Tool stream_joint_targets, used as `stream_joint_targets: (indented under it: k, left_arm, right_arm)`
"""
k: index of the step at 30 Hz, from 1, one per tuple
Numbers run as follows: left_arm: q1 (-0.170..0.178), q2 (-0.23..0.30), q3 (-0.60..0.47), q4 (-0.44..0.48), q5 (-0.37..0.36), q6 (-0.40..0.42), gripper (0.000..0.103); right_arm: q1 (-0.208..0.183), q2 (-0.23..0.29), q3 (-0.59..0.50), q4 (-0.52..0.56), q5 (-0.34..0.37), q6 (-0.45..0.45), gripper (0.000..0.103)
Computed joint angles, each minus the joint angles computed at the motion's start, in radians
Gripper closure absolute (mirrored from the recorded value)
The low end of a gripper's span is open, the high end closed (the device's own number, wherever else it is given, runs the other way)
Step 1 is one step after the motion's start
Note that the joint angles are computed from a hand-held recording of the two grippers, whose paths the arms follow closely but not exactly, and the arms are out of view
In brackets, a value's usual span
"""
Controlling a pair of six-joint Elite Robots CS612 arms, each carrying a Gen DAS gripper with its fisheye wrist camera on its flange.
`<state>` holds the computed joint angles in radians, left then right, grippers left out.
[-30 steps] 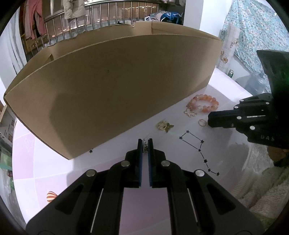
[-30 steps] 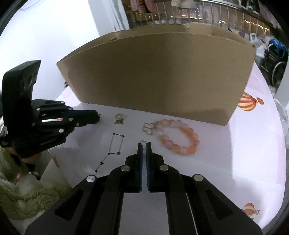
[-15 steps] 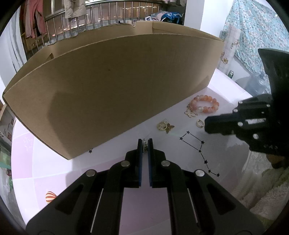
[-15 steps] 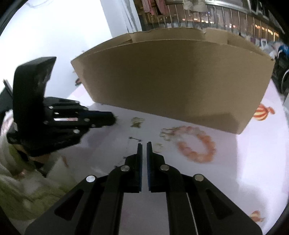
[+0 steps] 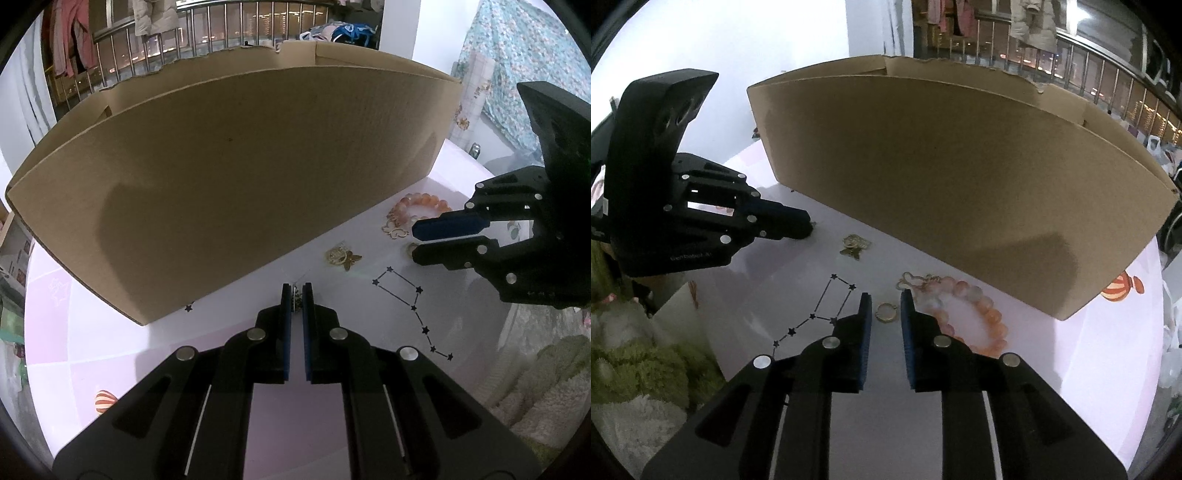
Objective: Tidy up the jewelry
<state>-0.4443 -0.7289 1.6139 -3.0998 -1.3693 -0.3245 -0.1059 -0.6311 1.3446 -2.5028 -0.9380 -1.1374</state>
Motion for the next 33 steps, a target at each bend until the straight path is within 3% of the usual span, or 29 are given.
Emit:
stream_joint_targets:
  k: [6,7,23,28,33]
  left_arm:
    - [0.001,0.003,-0.005,0.002,-0.002,0.003,0.098]
    - [0.001,0.003,-0.005,0.002,-0.002,0.003,0.098]
    - [-0.008,-0.010,0.009,-0.027,0.019,0.009,0.098]
    - [-0.022,-0.035,0.031,-0.067,0.051,0.023,0.098]
    - [-0.036,-0.073,0.055,-0.138,0.083,0.066,0.098]
  right_arm:
    - [0.002,0.002,-0.011,0.043,0.001,-0.037,0.087]
    - [0.002,0.003,-0.015,0.055,0.004,-0.039,0.091]
    - [-0.011,-0.009,0.014,0.024,0.052,0.039,0.092]
    - [-0.026,-0.032,0.035,0.008,0.107,0.064,0.092]
    - [-0.042,-0.065,0.044,0.013,0.219,0.071,0.092]
